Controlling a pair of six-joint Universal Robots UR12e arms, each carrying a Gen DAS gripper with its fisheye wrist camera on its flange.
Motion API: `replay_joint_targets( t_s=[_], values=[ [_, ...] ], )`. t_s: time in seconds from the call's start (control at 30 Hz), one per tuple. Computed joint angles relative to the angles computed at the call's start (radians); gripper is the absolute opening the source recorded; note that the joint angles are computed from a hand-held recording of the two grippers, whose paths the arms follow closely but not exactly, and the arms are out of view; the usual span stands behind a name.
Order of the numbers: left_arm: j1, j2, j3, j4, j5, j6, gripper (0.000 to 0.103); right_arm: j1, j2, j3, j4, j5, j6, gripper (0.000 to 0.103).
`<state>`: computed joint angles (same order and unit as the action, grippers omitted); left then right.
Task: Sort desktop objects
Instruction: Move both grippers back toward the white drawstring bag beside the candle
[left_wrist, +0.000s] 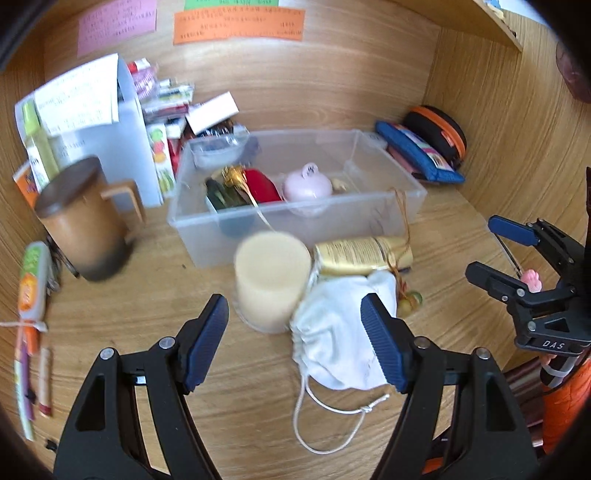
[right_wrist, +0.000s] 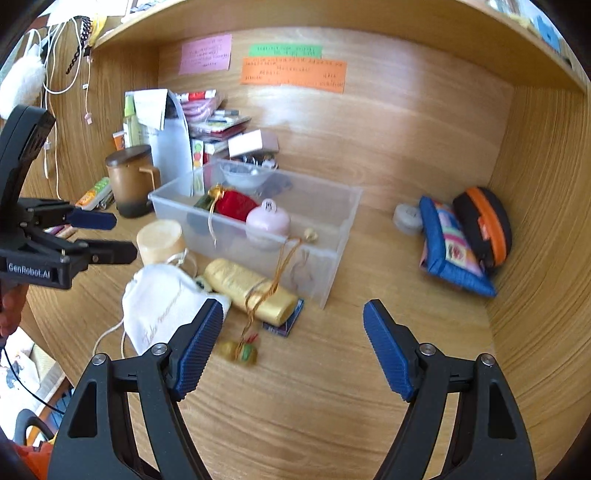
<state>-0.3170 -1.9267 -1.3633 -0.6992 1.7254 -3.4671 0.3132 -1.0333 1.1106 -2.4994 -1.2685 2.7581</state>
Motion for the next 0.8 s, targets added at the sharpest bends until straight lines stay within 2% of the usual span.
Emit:
replay_joint_targets(
  t_s=[0.27, 0.57, 0.7, 0.8],
  values=[
    [0.0, -0.013, -0.018, -0.007, -0.06, -0.054, 0.074, 0.001, -0.002, 0.026, 0.043, -0.012, -0.022, 0.076],
    [0.011, -0.013, -0.044, 0.027, -0.125, -0.126, 0.074, -0.004, 0.027, -0.01, 0.18, 0.054, -0.036, 0.075],
    [0.013, -0.018, -0.042, 0.028, -0.141, -0.125, 0.074, 0.0, 0.041, -0.027, 0.212, 0.065, -0.055, 0.074],
    [0.014, -0.024, -0.034, 0.023, -0.156, -0.121, 0.074, 0.004, 0.053, -0.047, 0.237, 0.071, -0.07, 0.069]
  ],
)
